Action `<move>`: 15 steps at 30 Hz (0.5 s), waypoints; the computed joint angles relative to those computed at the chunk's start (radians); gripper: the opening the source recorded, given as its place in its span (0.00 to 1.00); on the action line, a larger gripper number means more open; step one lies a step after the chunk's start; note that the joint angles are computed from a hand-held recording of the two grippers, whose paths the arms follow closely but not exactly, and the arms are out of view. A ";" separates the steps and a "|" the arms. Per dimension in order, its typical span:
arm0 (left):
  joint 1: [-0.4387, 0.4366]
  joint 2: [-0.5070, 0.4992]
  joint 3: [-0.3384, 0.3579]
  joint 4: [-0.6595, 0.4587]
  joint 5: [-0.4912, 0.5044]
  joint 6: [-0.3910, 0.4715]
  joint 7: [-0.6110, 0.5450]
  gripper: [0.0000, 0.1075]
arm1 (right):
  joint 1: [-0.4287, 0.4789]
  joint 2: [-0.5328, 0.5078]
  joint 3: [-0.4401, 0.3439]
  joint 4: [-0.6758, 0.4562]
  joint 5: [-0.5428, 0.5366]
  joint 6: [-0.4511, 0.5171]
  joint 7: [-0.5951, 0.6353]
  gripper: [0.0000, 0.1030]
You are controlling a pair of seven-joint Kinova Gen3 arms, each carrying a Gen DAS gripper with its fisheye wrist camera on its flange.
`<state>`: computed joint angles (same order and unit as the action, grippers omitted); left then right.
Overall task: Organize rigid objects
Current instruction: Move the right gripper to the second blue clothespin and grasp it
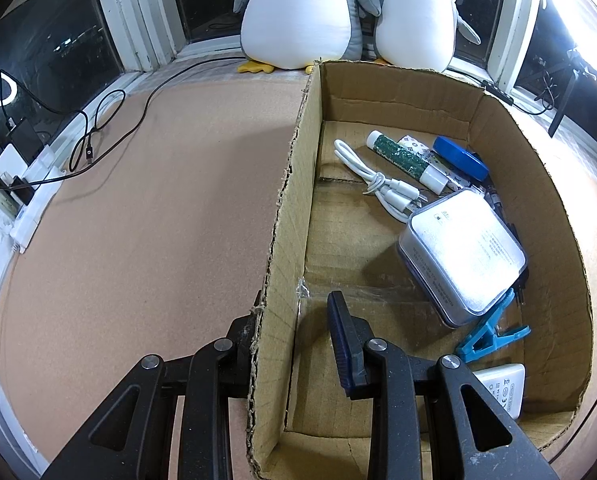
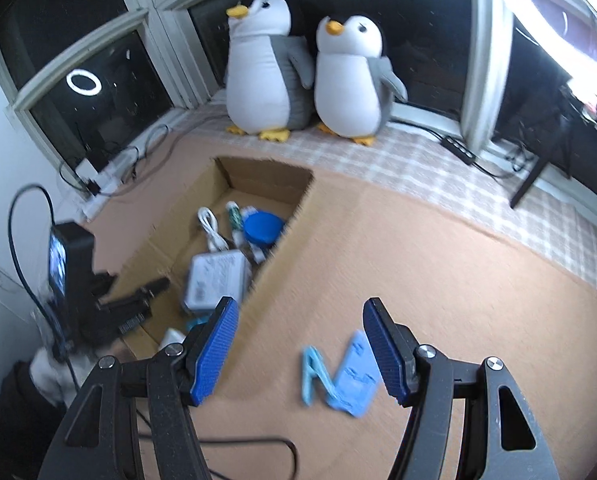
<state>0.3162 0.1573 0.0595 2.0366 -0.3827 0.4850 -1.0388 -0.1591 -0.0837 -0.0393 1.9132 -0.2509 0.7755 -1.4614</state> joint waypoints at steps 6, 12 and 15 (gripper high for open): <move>0.000 -0.001 0.002 0.001 -0.003 0.003 -0.001 0.28 | 0.012 0.005 0.011 0.039 0.008 0.035 0.020 0.59; 0.000 0.000 0.003 -0.001 -0.003 0.005 -0.001 0.29 | -0.002 0.056 -0.011 0.049 0.029 0.027 0.037 0.56; -0.004 -0.002 0.004 0.001 0.007 0.004 -0.010 0.29 | -0.017 0.093 -0.027 0.040 0.059 0.035 0.033 0.47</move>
